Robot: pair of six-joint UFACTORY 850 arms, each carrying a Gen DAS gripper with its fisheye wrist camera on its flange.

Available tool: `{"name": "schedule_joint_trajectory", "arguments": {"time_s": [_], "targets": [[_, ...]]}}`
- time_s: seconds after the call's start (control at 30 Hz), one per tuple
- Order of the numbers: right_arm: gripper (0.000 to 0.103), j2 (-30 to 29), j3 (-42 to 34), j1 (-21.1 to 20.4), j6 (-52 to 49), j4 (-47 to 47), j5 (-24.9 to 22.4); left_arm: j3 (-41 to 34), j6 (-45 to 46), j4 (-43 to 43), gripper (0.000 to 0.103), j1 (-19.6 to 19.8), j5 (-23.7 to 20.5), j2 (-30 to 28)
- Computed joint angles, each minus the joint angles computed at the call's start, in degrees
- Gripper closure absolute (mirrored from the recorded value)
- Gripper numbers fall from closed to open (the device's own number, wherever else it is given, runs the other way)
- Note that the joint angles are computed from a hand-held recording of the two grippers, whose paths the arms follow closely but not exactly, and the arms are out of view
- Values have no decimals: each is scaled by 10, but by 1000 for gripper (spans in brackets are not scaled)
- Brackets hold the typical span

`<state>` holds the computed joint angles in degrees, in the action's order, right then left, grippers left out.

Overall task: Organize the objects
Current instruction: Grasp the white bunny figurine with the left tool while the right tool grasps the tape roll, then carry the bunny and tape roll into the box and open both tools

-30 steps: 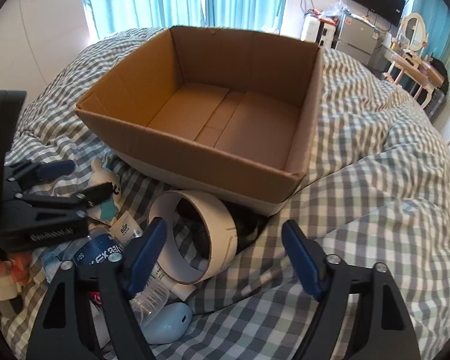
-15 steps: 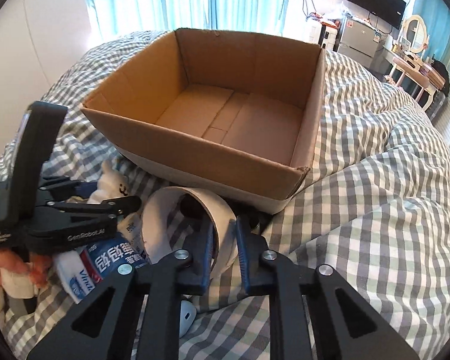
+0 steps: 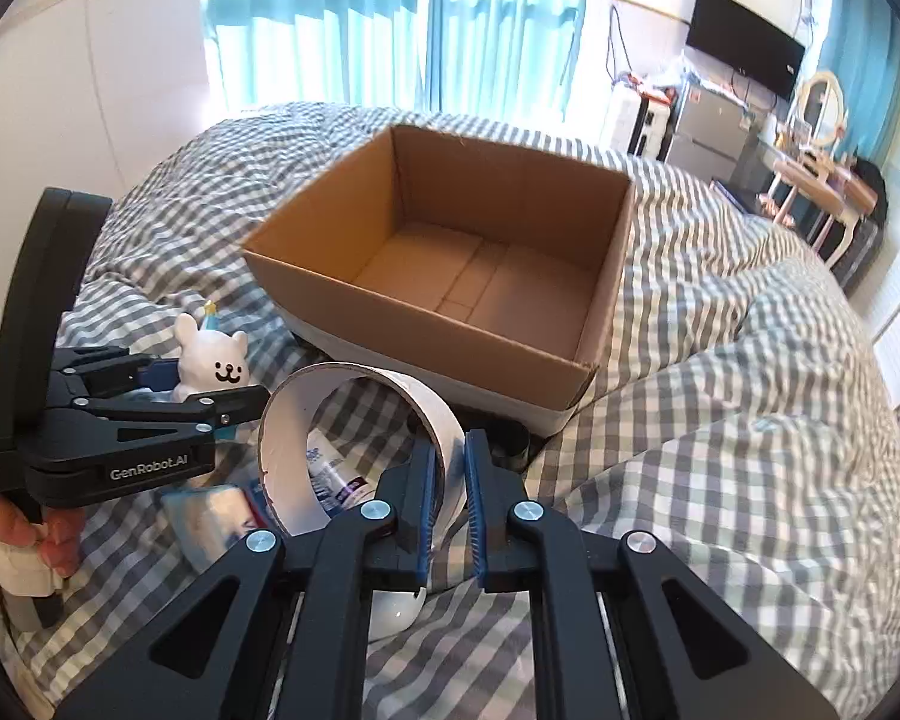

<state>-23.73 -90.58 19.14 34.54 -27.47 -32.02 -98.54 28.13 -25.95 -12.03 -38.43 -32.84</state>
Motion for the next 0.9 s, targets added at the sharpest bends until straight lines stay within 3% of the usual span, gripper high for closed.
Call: {"name": "schedule_joint_trajectory", "arguments": {"time_s": [0.13,0.53,0.67,0.9], "targets": [[94,18,5,11,38,-49,0,40,12,-5,56,1,27,52],[94,39,-40,34,100,-168,-19,33,54,-13,57,-5,110,105],[94,19,-93,21,84,-155,-14,-17,63,-13,56,-9,122,81],[94,-72,-252,-9,22,-112,-38,-195,17,20,56,-21,77,-20]]}}
